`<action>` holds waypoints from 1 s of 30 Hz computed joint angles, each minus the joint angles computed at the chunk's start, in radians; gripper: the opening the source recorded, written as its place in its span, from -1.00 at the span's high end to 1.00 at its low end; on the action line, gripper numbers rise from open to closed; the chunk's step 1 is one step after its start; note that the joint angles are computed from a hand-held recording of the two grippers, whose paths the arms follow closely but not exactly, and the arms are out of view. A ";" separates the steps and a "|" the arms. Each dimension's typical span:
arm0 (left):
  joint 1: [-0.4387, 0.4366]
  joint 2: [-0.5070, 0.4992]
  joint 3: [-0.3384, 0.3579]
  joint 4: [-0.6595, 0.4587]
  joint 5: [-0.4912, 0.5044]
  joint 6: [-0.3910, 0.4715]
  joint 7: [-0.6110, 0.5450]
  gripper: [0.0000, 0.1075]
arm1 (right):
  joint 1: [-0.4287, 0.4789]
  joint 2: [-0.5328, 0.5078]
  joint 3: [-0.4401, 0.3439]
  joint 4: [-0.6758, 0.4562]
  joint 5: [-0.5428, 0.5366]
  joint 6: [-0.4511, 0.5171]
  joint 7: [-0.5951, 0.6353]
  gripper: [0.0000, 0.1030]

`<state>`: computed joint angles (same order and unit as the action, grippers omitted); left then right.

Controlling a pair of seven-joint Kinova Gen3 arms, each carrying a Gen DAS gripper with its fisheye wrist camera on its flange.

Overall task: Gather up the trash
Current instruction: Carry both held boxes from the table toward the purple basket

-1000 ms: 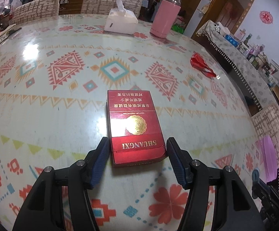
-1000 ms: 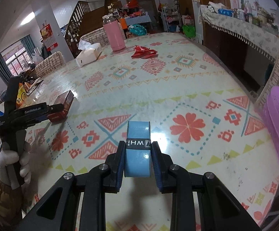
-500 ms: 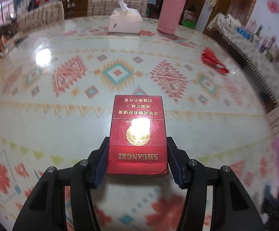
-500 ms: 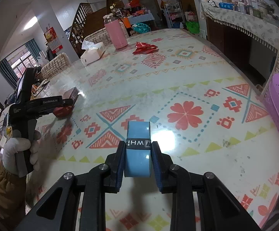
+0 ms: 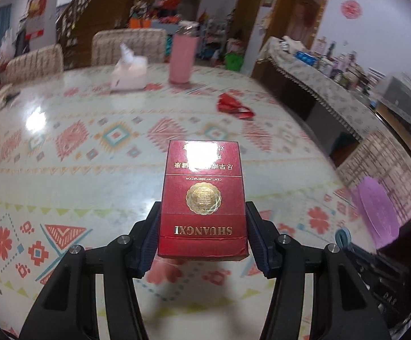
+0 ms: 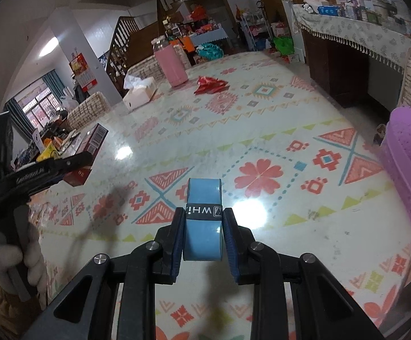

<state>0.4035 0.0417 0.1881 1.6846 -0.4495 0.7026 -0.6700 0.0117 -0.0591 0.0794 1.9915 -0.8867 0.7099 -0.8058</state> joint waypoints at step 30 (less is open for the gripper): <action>0.286 0.149 -0.011 -0.154 -0.293 0.282 0.189 -0.02 | 0.043 -0.047 0.066 0.005 -0.041 0.063 0.084 0.44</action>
